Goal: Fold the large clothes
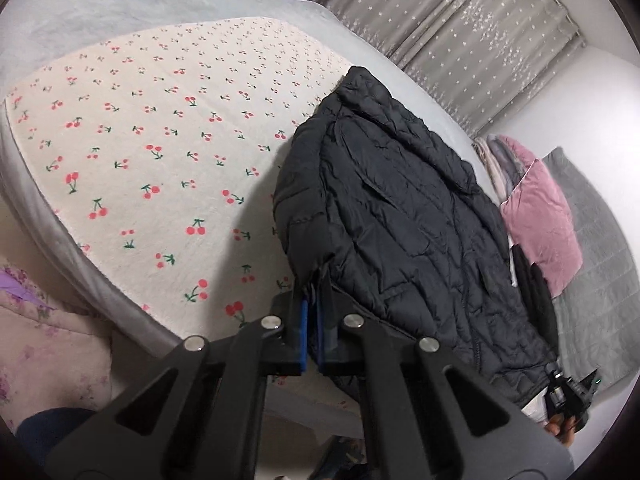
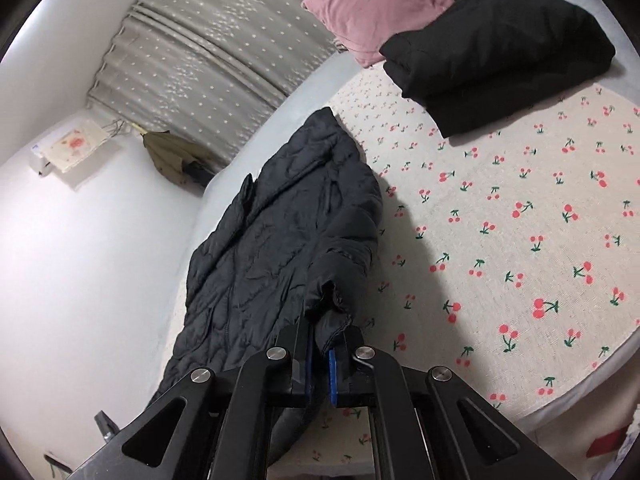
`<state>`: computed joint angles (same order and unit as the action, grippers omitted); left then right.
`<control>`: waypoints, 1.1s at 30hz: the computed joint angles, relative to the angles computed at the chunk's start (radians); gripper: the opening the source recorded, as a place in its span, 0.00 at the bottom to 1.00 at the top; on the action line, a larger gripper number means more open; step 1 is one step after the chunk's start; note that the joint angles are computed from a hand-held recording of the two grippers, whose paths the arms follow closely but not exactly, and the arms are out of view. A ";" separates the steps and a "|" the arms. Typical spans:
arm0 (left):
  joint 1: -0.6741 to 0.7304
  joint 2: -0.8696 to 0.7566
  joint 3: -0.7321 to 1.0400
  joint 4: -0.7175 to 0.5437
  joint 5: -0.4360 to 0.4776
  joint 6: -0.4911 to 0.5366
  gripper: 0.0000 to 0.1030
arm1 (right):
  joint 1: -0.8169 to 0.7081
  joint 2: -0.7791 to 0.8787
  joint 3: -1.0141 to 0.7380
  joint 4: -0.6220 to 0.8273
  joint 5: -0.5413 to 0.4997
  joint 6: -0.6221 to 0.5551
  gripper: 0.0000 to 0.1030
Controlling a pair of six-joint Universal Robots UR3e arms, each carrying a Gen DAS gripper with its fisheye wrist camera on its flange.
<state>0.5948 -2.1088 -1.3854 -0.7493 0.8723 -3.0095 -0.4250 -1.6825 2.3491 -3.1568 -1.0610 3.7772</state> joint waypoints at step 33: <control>0.123 0.351 -0.276 0.084 -0.132 -0.060 0.03 | -0.175 -0.156 0.181 -0.342 0.395 0.100 0.04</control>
